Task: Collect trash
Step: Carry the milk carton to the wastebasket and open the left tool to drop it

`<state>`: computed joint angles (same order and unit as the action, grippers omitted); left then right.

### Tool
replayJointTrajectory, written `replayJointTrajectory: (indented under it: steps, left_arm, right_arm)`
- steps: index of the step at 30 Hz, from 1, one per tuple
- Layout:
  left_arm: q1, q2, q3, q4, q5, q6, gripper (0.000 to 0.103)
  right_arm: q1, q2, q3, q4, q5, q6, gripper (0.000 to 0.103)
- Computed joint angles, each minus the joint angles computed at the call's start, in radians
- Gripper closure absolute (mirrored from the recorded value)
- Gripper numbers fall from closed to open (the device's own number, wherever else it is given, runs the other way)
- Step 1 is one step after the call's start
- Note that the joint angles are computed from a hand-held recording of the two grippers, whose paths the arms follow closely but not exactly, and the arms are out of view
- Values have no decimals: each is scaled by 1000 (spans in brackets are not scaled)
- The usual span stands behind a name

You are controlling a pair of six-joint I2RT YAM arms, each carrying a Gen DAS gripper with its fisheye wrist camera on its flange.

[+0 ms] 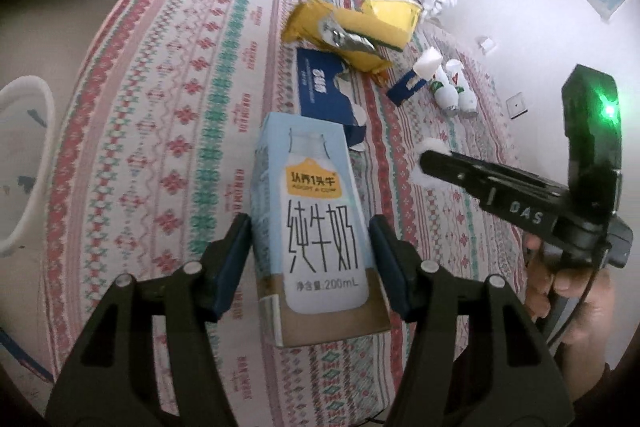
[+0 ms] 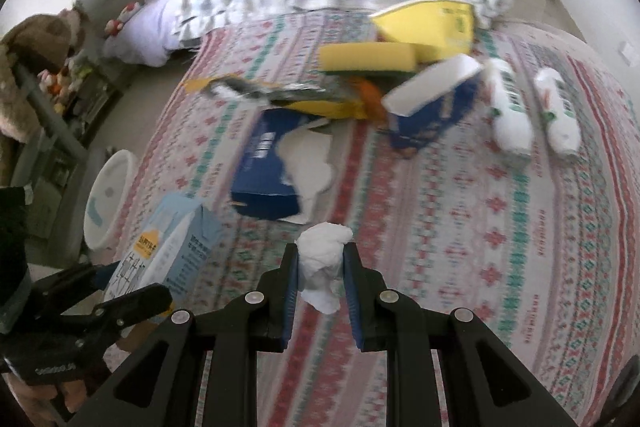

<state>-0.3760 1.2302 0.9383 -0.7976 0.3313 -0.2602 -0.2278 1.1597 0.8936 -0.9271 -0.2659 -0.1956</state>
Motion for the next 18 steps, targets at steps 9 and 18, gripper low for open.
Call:
replayJointTrajectory:
  steps: [9,18]
  left_arm:
    - [225,-74,-12,-72,70,106,42]
    - [515,-52,13,-119,130,253,42]
  right_arm:
    - [243,28,23,56,47,167,81]
    - [442,97,72,122,81,301,81]
